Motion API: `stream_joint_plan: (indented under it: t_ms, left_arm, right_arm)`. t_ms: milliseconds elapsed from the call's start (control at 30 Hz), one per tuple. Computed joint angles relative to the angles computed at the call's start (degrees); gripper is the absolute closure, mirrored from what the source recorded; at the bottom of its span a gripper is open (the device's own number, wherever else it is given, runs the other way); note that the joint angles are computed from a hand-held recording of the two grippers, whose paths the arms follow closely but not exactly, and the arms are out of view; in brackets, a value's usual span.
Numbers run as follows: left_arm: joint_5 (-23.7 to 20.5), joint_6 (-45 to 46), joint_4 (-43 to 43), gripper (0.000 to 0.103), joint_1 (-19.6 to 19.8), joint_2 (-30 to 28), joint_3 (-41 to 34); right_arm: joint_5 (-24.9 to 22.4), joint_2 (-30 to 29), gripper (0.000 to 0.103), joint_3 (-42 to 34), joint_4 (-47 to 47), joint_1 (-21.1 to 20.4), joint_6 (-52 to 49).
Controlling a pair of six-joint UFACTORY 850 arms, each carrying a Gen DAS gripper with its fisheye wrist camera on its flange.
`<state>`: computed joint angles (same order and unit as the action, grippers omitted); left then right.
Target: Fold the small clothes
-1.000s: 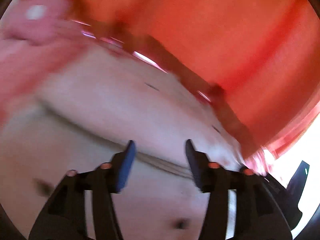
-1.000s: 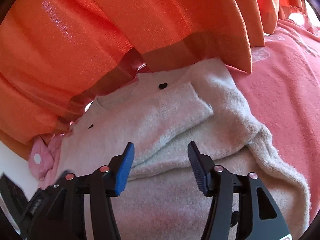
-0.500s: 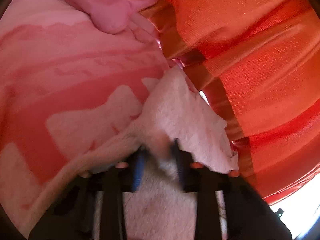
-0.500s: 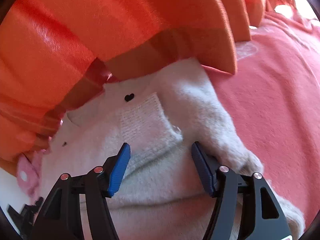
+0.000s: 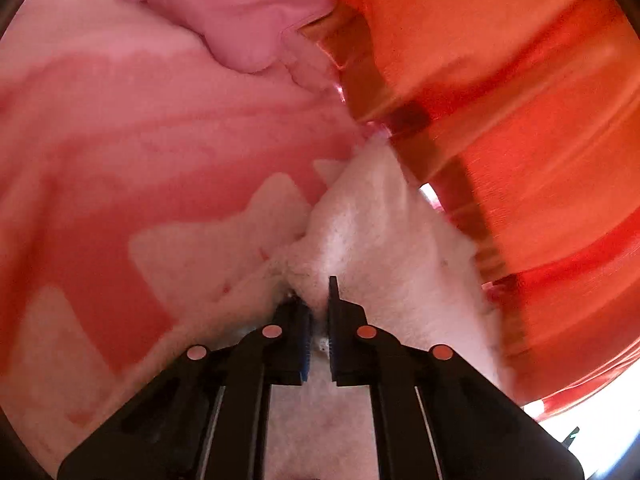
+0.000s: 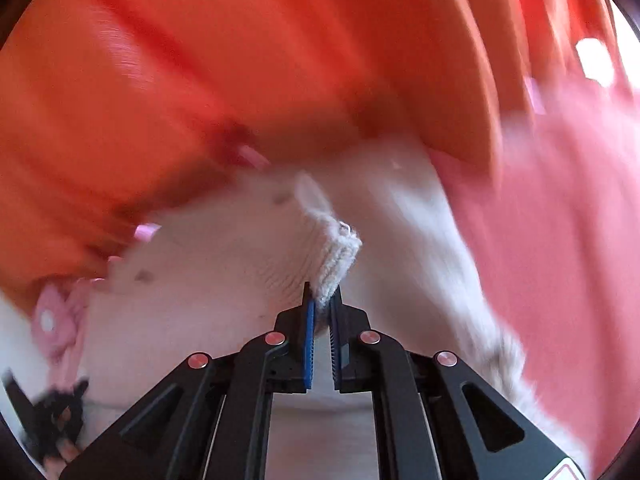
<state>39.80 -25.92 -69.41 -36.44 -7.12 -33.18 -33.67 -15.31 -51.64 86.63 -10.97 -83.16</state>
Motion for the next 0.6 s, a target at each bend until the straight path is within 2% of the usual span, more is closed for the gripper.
stream_joint_plan:
  t_ms: [33,67,133,167,233,300,367,400,433,467,500,567,600]
  left_arm:
    - [-0.04,2.53,-1.33,0.097,-0.05,0.31,-0.31]
    - [0.3,7.3,-4.21,0.097,-0.31,0.42,-1.11]
    - [-0.36,9.78,-5.94,0.097,-0.34,0.09,-1.8]
    - [-1.32,9.15,-5.4,0.097,-0.1,-0.45,-2.01]
    - [-1.71,7.44,-4.22,0.097,-0.03,-1.07,-2.03]
    - [-1.82,9.63,-5.39,0.097,-0.21,-1.01,-2.37]
    - [-1.88,10.18,-5.83,0.097,-0.28,-1.25,-2.57]
    - [-2.02,10.07,-5.84,0.097,-0.24,-1.25,-2.58]
    - [-2.13,10.16,-5.99,0.097,-0.2,-1.19,-2.61]
    - [-2.22,10.55,-6.44,0.097,-0.24,-1.21,-2.72]
    - [-2.24,10.9,-6.88,0.096,-0.32,-1.31,-2.84]
    - [-2.25,12.26,-8.04,0.096,-0.42,-1.5,-3.21]
    - [-2.32,12.83,-8.44,0.096,-0.38,-1.56,-3.38]
  right_arm:
    - [-3.03,1.43,0.097,0.14,0.74,-0.84,-0.69]
    - [-3.67,3.01,0.097,0.62,2.01,-1.0,-3.79]
    - [-3.13,5.27,0.097,2.37,6.89,-0.87,-11.52]
    - [-2.3,4.52,0.097,2.26,6.97,-0.87,-11.78]
    - [2.88,-0.11,0.097,0.32,1.59,0.06,-6.2]
    - [1.42,-1.96,0.097,-0.8,-0.54,-0.66,-0.97]
    - [0.8,-0.34,0.096,-0.92,-1.87,-1.09,1.42]
    - [2.33,1.52,0.095,0.15,0.95,-1.0,-0.99]
    - [6.26,4.79,0.093,2.19,6.16,-0.55,-5.8]
    - [7.78,7.47,0.088,3.64,9.22,-0.28,-9.39]
    - [6.91,8.96,0.088,4.42,9.88,-0.1,-10.76]
    - [-0.82,10.38,0.089,4.66,4.01,0.83,-8.53]
    - [-3.3,10.39,0.091,4.09,0.24,2.88,-7.13]
